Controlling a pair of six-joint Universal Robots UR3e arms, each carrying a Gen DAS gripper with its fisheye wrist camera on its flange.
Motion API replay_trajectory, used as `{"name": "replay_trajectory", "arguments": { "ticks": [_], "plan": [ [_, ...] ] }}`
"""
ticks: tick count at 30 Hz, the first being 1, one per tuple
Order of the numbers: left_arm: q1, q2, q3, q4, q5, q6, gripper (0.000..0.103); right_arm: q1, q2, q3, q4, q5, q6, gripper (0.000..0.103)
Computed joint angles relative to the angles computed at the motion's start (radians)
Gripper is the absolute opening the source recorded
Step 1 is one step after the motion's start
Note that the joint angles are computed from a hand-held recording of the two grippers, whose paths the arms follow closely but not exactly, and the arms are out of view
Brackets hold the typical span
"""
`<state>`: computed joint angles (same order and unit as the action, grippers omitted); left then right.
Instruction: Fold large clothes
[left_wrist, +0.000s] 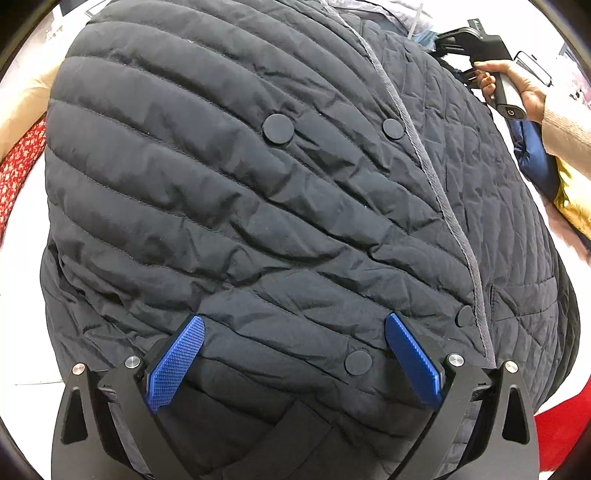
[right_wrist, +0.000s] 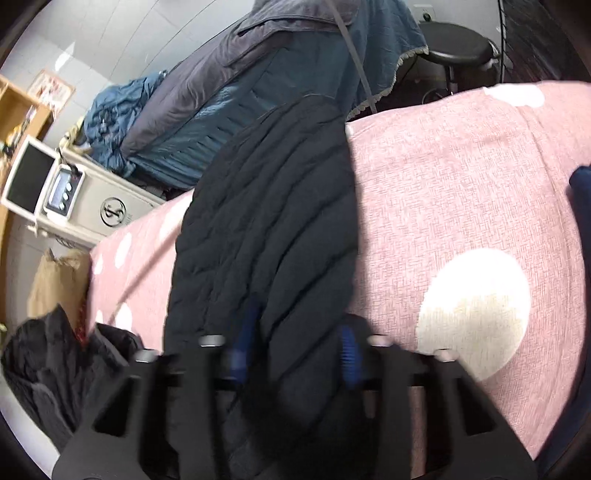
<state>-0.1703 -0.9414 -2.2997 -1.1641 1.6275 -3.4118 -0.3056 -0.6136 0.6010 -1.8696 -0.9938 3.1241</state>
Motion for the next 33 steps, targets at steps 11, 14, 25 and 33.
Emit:
{"name": "replay_trajectory", "arguments": {
  "ticks": [11,14,25,33],
  "plan": [
    [-0.038,-0.037,0.039,0.019,0.025,-0.006,0.096,-0.212,-0.765,0.838,-0.471,0.106,-0.188,0.007],
    [-0.082,-0.088,0.056,0.055,0.028,-0.028,0.096,-0.445,-1.054,0.999,-0.471,0.282,-0.265,0.006],
    [-0.232,-0.285,0.161,0.176,0.024,-0.068,0.096,-1.469,-1.732,0.986,0.98,0.641,-1.422,0.006],
    [-0.205,-0.231,0.152,0.154,0.011,-0.04,0.096,-1.373,-1.483,1.273,0.576,0.29,-1.149,0.007]
  ]
}}
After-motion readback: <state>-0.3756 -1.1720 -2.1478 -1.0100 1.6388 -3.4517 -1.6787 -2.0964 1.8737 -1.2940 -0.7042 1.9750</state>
